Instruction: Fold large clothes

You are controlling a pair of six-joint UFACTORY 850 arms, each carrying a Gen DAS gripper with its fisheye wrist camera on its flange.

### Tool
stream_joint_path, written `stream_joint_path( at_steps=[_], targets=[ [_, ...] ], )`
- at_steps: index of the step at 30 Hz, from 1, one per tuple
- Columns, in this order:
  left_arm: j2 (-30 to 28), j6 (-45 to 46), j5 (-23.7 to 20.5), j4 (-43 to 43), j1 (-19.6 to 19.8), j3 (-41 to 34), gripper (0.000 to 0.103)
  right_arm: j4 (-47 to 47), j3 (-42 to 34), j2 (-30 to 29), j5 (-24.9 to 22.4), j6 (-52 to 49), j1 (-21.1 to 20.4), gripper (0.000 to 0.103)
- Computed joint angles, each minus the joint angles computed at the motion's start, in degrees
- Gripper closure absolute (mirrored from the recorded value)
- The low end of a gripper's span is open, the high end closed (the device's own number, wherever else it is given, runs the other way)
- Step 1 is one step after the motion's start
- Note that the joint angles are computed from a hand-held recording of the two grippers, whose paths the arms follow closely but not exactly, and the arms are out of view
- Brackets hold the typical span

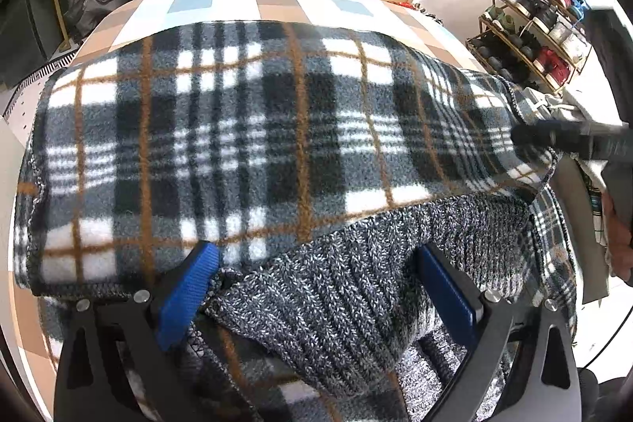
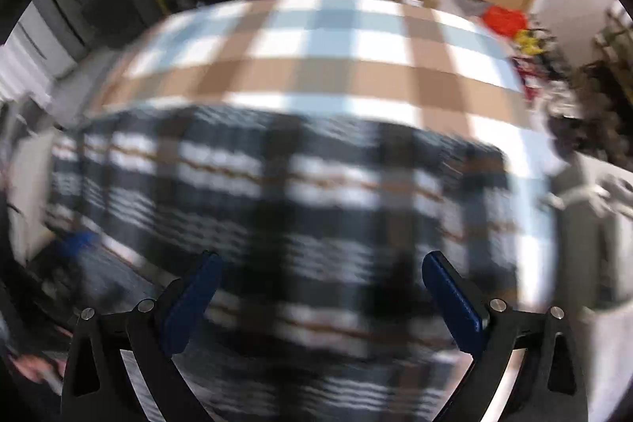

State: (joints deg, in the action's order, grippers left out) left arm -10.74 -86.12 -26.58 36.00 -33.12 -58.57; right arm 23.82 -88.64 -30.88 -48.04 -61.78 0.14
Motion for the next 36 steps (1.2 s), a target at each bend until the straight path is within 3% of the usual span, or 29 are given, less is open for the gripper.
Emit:
stream_joint_path(
  at_steps=[2,4,11,13,16,21,23,28,30,32,36],
  targets=[
    [-0.5,0.0,-1.0,0.0,-0.6,-0.9,0.006,-3.0,-0.5,-1.5,-0.1,1.3,-0.6,0.001],
    [-0.4,-0.1,-1.1,0.1,-0.7,-0.8,0.006,-6.9,1.2,-2.3,2.9,2.4,-0.3,0.000],
    [-1.2,-0.1,-1.5,-0.3,-0.8,-1.7,0.006,2.5,3.9,-1.4,6.4,-1.7,-2.3,0.000],
    [-1.0,0.4,-2.3,-0.5,-1.1,-1.9,0.006,9.6,5.6,0.7,3.2,-7.8,-5.0,0.000],
    [0.2,0.0,-3.5,0.3,-2.0,-1.6,0.005,22.0,9.0,4.5,-6.4,-17.6,-11.3,0.000],
    [4.2,-5.3,-2.8,2.8,-3.8,0.7,0.005,31.5,15.2,8.2,-20.3,-27.9,-19.3,0.000],
    [5.5,-10.3,-4.5,5.6,-5.1,1.3,0.005,33.7,17.5,8.5,-25.0,-32.0,-22.2,0.000],
    [7.2,-8.2,-12.3,0.1,-7.7,0.5,0.005,35.7,17.7,8.9,-28.4,-33.5,-23.3,0.000],
    [8.2,-7.4,-14.1,-1.8,-9.0,0.8,0.005,35.1,16.5,7.9,-27.3,-31.3,-22.7,0.000],
    [9.7,-7.1,-15.9,-3.6,-10.5,1.4,0.005,34.1,14.5,5.9,-29.2,-28.8,-22.4,0.000],
    [12.3,-8.0,-18.6,-7.5,-13.1,3.7,0.005,33.8,14.3,5.9,-28.7,-30.2,-22.9,0.000]
  ],
)
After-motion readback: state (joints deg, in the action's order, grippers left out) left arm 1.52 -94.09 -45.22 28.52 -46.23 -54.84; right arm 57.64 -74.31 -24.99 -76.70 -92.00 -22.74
